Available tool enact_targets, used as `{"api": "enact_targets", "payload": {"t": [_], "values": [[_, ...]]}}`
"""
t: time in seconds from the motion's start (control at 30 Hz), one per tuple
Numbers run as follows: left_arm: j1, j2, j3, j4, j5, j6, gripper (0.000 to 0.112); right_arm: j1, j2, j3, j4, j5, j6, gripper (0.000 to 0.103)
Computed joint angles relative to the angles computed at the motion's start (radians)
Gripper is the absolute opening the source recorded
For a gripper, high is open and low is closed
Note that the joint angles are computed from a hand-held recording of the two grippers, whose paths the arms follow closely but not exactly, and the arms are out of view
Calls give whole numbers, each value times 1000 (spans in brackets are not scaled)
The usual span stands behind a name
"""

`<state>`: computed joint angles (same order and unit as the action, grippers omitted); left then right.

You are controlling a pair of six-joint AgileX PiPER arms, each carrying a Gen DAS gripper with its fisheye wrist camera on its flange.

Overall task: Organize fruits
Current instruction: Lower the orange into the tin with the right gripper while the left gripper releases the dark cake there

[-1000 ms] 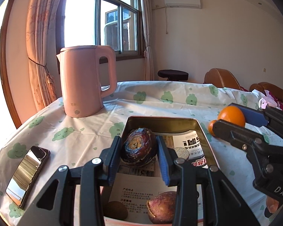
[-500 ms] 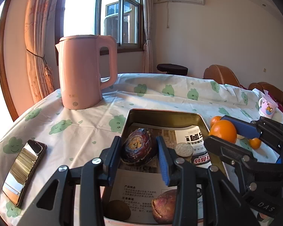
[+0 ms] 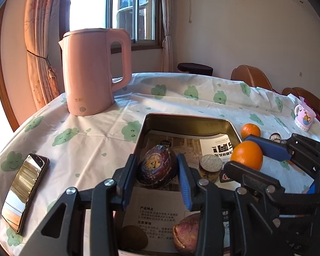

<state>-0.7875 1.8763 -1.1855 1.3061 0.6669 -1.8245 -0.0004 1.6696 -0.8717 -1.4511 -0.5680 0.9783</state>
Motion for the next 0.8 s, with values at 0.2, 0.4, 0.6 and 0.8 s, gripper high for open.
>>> {"api": "enact_targets", "payload": {"t": [0.2, 0.4, 0.6, 0.8], "values": [[10, 9, -20, -47, -13, 54, 39, 17, 19, -34, -84, 24, 83, 43], [20, 15, -31, -84, -28, 90, 39, 27, 42, -72, -185, 36, 188, 43], [27, 22, -42, -115, -34, 122, 40, 29, 59, -100, -255, 33, 269, 43], [27, 31, -51, -118, -27, 131, 40, 29, 69, -115, -290, 33, 315, 44]]}}
